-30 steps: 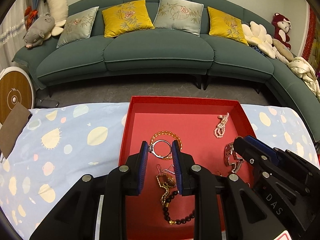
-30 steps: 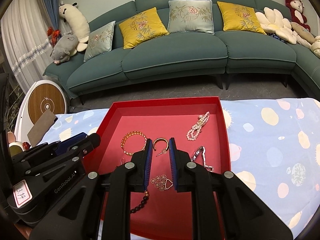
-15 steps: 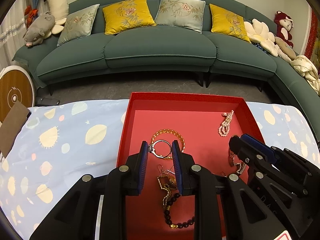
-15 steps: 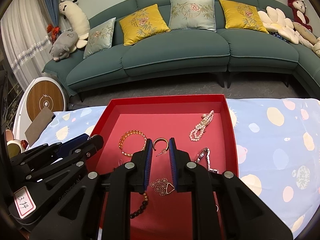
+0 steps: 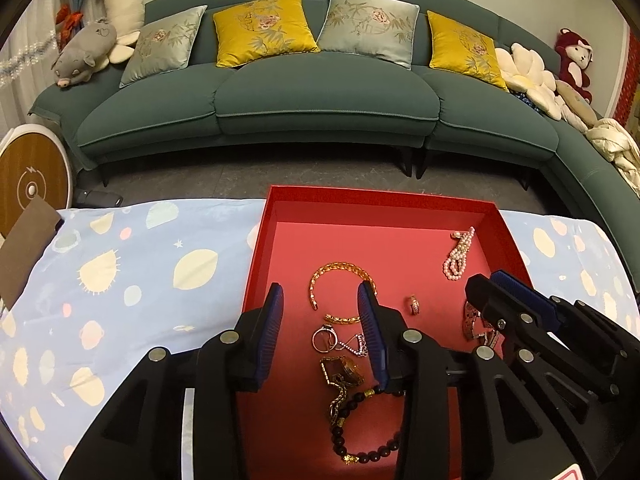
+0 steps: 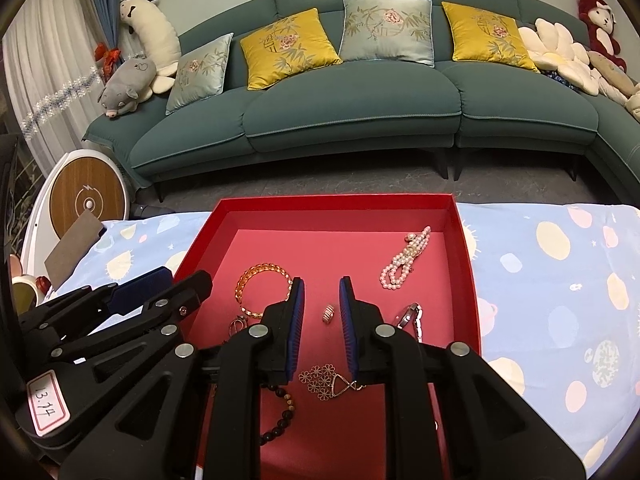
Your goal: Organize jewelry
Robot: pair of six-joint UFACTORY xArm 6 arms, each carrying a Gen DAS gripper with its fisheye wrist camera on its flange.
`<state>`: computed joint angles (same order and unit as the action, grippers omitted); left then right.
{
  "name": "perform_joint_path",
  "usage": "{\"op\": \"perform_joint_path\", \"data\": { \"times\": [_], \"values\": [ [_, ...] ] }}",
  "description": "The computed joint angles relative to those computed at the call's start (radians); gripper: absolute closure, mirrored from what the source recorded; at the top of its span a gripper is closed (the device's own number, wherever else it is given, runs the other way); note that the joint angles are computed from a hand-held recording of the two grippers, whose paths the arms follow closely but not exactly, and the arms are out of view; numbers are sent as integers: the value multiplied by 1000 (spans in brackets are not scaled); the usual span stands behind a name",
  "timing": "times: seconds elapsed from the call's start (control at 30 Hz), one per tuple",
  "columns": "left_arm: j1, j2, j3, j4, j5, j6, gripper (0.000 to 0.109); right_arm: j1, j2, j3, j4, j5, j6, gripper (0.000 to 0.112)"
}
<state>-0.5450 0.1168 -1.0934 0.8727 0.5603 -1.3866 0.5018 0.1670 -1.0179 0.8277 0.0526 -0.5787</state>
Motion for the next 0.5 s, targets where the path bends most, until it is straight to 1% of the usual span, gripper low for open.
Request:
{"op": "perform_joint_path", "data": {
  "times": [0.1,0.2,0.3,0.37,0.4,0.43,0.5],
  "values": [
    [-2,-39,33,10,2,-25,72,0,-30,23,39,-7,-35,89],
    [-15,-90,73,32,26,-49,72,-6,-79,67,28,-7,-37,88],
    [-29,-150,118,40,45,-62,72,-20,-146,124,17,12,-40,88],
    [-42,-194,153,39,61,-68,72,-33,-200,176,-45,20,1,88],
    [-48,-212,167,35,65,-63,72,-39,-226,200,-67,24,15,86],
    [-54,-228,176,27,74,-52,72,-45,-252,226,-95,27,38,81],
    [-69,-259,192,1,105,-26,71,-57,-302,270,-130,45,67,78]
  ]
}}
